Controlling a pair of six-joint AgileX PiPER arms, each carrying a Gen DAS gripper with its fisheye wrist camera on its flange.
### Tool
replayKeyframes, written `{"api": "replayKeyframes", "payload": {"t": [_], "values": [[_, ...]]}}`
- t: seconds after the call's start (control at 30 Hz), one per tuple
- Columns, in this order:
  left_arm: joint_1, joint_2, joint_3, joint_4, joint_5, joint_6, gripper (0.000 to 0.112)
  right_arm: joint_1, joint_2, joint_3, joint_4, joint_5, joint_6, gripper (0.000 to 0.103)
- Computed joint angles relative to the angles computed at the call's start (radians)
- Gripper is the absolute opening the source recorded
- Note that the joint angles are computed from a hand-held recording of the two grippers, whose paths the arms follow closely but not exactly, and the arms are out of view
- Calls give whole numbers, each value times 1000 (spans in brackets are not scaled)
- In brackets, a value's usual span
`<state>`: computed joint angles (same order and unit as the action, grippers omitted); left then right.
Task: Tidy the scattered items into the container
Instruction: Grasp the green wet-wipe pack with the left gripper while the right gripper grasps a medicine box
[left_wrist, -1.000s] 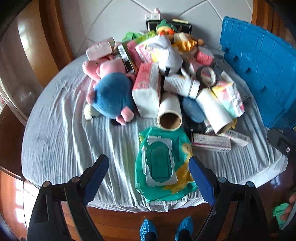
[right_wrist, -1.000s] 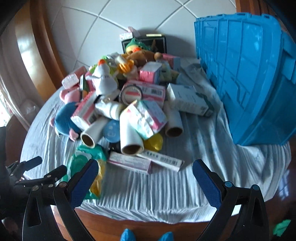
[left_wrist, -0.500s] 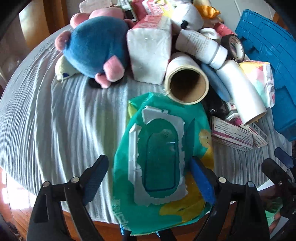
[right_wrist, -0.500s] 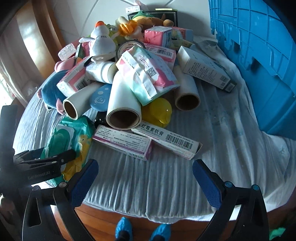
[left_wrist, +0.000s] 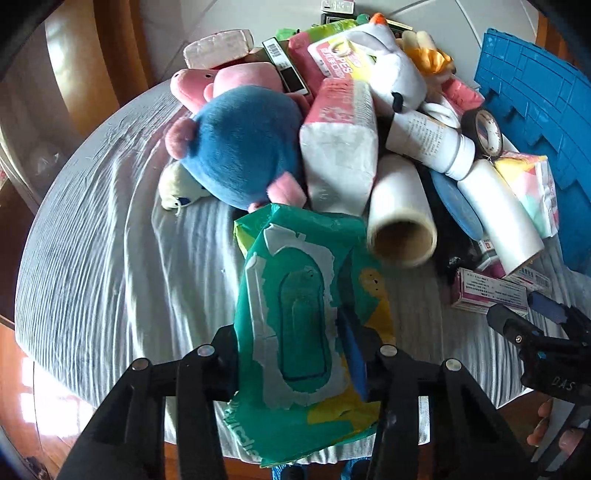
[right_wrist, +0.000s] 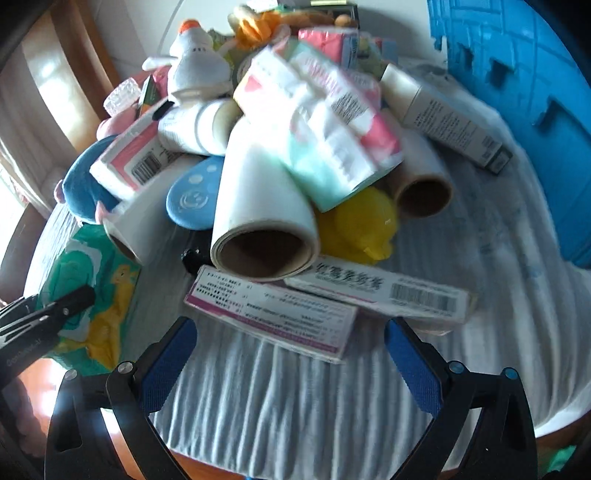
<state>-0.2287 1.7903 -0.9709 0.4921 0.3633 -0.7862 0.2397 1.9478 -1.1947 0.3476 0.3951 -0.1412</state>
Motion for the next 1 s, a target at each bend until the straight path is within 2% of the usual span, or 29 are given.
{"api": "replayKeyframes", "payload": {"t": [0.07, 0.13, 0.2, 0.27, 0.33, 0.37, 0.43, 0.47, 0.53, 0.57, 0.6, 0.63, 0.67, 0.7, 0.77, 0.87, 0.93, 0.97, 1.0], "values": [[5, -14, 22, -47, -17, 40, 33, 17, -7, -11, 45, 49, -40, 103], [-3, -22, 47, -27, -34, 9, 33, 21, -18, -15, 129, 104, -108, 103], [8, -29, 64, -77, -50, 44, 35, 33, -33, -23, 103, 142, -81, 97], [58, 11, -14, -246, -17, 215, 42, 35, -48, -25, 49, 146, -30, 90], [82, 38, -46, -328, 7, 295, 56, 33, -51, -41, -23, 149, 28, 89], [90, 45, -51, -367, 11, 335, 58, 35, -54, -46, -73, 141, 65, 89], [108, 54, -50, -487, 5, 450, 68, 34, -53, -63, -127, 133, 94, 94], [114, 64, -55, -543, 11, 503, 69, 32, -48, -71, -127, 130, 85, 102], [118, 79, -58, -614, 3, 566, 75, 28, -25, -98, -119, 142, 67, 103], [111, 80, -57, -605, -4, 558, 75, 28, -13, -111, -102, 161, 52, 101], [101, 81, -58, -588, -4, 547, 73, 35, -7, -114, -91, 174, 44, 91], [91, 74, -52, -560, -9, 520, 62, 51, -19, -110, -117, 180, 61, 80], [81, 61, -38, -524, -19, 485, 57, 68, -30, -108, -137, 195, 72, 70], [78, 46, -23, -518, -27, 482, 51, 81, -35, -111, -158, 218, 90, 69], [76, 22, -1, -504, -22, 474, 48, 88, -51, -111, -123, 264, 56, 64], [68, -18, 47, -464, -20, 448, 47, 87, -78, -116, -63, 324, -1, 62], [63, -37, 75, -470, -29, 457, 47, 109, -102, -109, -135, 295, 50, 71], [62, -37, 81, -477, -32, 462, 48, 120, -106, -113, -183, 280, 83, 80], [60, -34, 82, -468, -34, 445, 51, 125, -101, -126, -209, 274, 100, 81]]}}
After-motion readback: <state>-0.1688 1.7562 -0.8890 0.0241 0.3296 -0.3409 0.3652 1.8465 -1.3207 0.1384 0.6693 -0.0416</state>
